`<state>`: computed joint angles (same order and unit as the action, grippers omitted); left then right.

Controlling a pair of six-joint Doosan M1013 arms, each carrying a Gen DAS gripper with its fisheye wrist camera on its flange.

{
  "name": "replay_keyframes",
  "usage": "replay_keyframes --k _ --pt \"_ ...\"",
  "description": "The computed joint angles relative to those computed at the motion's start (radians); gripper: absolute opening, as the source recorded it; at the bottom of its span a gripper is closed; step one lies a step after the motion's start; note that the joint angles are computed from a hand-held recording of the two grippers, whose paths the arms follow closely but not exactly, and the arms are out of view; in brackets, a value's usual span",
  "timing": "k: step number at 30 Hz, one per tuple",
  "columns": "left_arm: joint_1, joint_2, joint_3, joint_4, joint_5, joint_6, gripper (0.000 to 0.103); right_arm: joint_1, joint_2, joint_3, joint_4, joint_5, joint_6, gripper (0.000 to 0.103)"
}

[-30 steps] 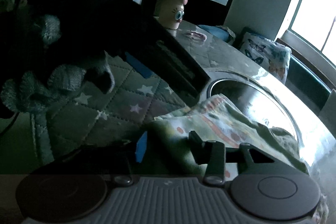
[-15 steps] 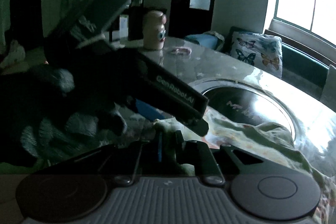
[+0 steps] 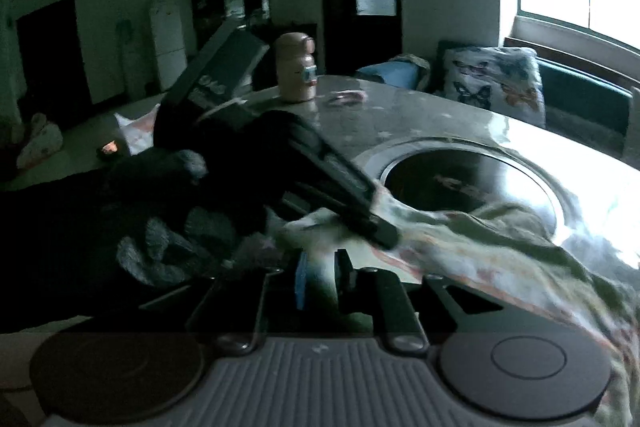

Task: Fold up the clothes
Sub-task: 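Pinch the shirt edge with the right gripper while the left gripper holds it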

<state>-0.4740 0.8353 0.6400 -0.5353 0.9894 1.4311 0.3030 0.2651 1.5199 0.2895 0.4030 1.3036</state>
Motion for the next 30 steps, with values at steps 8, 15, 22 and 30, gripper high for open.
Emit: replay_keyframes --k 8,15,22,30 --pt "-0.006 0.000 -0.002 0.024 -0.001 -0.007 0.015 -0.032 -0.036 0.047 -0.455 -0.020 0.504 0.014" --pt "-0.009 0.000 -0.006 0.042 0.002 -0.001 0.015 -0.084 0.005 0.020 -0.664 0.030 0.794 0.016" --pt "-0.012 0.001 -0.011 0.058 0.006 0.006 0.015 -0.114 0.048 -0.002 -0.797 0.096 0.972 0.016" --pt "-0.018 0.006 -0.025 0.088 0.014 0.012 0.015 -0.129 0.043 0.012 -0.990 0.141 1.202 0.048"
